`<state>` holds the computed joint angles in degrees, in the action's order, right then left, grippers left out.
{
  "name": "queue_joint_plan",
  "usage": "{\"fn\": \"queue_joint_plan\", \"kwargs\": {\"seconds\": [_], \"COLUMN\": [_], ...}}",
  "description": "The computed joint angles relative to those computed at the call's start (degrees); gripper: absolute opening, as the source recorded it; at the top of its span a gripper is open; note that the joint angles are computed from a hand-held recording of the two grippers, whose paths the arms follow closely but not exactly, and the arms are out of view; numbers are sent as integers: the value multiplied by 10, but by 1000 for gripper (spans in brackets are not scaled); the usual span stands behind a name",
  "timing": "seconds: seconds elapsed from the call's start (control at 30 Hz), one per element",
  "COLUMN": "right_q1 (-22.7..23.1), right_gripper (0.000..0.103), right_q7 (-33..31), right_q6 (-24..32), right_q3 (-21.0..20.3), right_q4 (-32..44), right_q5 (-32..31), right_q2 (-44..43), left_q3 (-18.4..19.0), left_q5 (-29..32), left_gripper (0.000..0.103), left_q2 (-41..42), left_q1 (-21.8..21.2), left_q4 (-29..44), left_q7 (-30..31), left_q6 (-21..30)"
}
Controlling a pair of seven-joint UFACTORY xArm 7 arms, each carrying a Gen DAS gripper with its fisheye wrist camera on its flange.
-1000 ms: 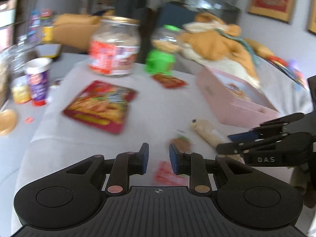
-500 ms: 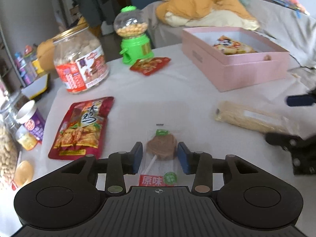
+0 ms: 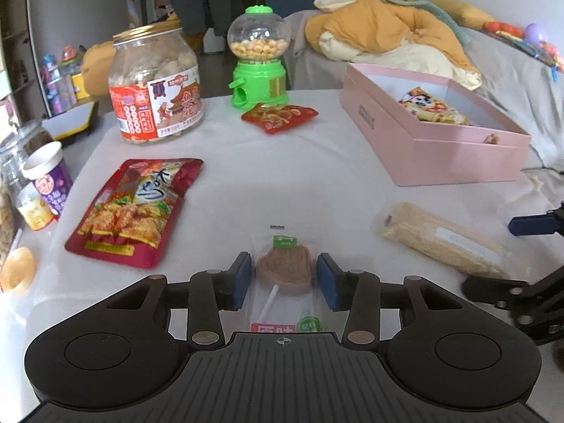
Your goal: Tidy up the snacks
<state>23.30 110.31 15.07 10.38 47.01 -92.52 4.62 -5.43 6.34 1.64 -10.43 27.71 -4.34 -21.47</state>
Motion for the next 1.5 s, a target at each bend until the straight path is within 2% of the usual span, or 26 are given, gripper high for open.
{"fn": "queue_joint_plan", "kwargs": {"seconds": [0.03, 0.1, 0.2, 0.3, 0.4, 0.5, 0.57, 0.63, 0.67, 0.73, 0.8, 0.87, 0.93, 1.03, 1.07, 1.2, 1.33, 1.37, 1.43, 1.5], "right_q1": [7, 11, 10, 17, 30, 37, 27, 14, 17, 21, 37, 49, 56, 59, 63, 72, 40, 30, 13, -7], "right_gripper": [103, 103, 103, 98, 96, 85, 63, 61, 60, 59, 59, 59, 58, 29, 29, 29, 29, 29, 29, 29], "right_q7": [-25, -31, -27, -37, -75, -130, -179, -206, -191, -199, -197, -227, -250, -297, -311, -282, -248, -243, -245, -235], "right_q6": [22, 28, 19, 38, 60, 64, 15, -63, -87, -113, -84, -32, -14, -13, -8, -4, -33, -41, -46, -54], "right_q3": [6, 5, 1, 6, 15, 13, 4, -11, -22, -33, -38, -33, -35, -35, -35, -37, -22, -18, -10, -2], "right_q4": [0, 0, -2, -1, 18, 49, 61, 55, 52, 46, 52, 71, 90, 96, 92, 50, -29, -48, -81, -107], "right_q5": [22, 37, 30, 36, 29, 60, 124, 174, 166, 181, 180, 198, 206, 255, 269, 238, 224, 223, 228, 220], "right_q2": [1, 1, -2, -5, 3, 23, 36, 41, 38, 35, 35, 49, 67, 69, 63, 19, -55, -74, -108, -140], "left_q3": [1, 3, 1, 3, 1, 0, 1, 3, 3, 3, 2, 3, 3, 2, 1, -6, -14, -15, -11, -23], "left_q5": [36, 76, 48, 71, 54, 36, 44, 65, 68, 73, 67, 66, 66, 56, 47, -22, -102, -97, -40, -47], "left_gripper": [46, 46, 46, 46, 46, 46, 46, 46, 46, 46, 46, 46, 47, 47, 47, 47, 42, 42, 42, 42], "left_q2": [0, 2, 9, 15, 15, 15, 16, 17, 18, 18, 18, 18, 18, 15, 14, 11, 2, -7, -29, -54], "left_q1": [9, 17, 9, 17, 12, 7, 10, 17, 18, 20, 18, 18, 17, 14, 11, -12, -39, -41, -36, -42], "left_q4": [-4, -16, -34, -31, -33, -35, -36, -35, -36, -36, -37, -37, -37, -38, -38, -36, -43, -48, -61, -73], "left_q7": [-29, -57, -26, -51, -38, -22, -29, -46, -50, -55, -50, -49, -47, -37, -29, 29, 99, 91, 48, 56], "left_q6": [-10, -36, -79, -87, -91, -94, -97, -101, -103, -104, -104, -104, -103, -100, -97, -85, -83, -77, -72, -88]}}
